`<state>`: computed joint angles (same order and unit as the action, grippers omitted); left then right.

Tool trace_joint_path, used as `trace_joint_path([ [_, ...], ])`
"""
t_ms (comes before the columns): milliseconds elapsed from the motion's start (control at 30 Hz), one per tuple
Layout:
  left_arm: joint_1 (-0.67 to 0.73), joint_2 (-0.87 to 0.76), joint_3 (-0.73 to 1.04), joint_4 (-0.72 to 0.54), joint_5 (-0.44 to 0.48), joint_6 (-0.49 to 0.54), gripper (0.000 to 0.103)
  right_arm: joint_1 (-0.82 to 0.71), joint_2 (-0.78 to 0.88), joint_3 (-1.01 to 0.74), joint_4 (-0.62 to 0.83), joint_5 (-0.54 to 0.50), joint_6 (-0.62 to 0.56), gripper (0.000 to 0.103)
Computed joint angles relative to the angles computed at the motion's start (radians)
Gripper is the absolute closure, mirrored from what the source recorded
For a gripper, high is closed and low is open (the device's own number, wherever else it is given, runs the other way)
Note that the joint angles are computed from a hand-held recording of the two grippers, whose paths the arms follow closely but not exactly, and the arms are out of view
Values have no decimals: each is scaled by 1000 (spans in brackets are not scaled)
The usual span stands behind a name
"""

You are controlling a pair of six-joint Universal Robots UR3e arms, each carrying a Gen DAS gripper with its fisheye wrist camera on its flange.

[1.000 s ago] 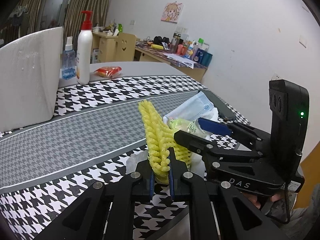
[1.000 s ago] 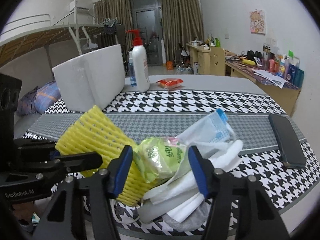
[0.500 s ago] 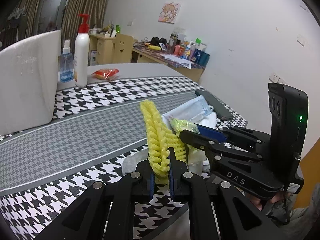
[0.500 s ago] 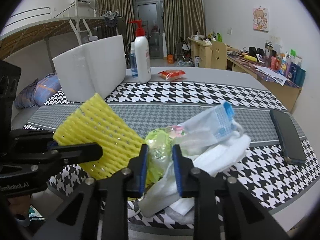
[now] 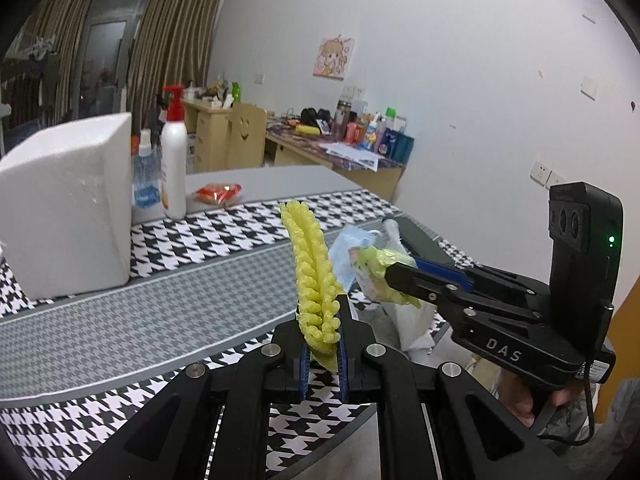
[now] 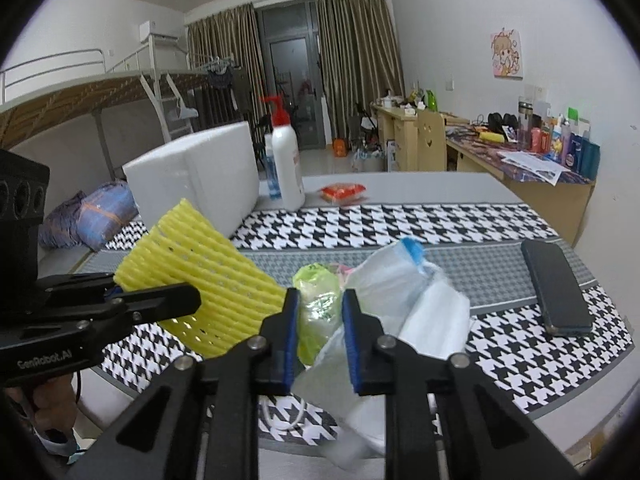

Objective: Organize soft objects

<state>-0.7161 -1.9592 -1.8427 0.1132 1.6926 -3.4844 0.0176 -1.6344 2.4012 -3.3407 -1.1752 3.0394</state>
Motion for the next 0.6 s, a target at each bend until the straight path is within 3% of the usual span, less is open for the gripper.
trace_joint_path([
  [367, -23, 65, -66, 42, 79, 6, 91, -8, -47, 12, -23, 45, 38, 79],
  [600, -27, 95, -106, 55, 112, -7, 91, 60, 46, -22, -47, 20, 34, 79],
])
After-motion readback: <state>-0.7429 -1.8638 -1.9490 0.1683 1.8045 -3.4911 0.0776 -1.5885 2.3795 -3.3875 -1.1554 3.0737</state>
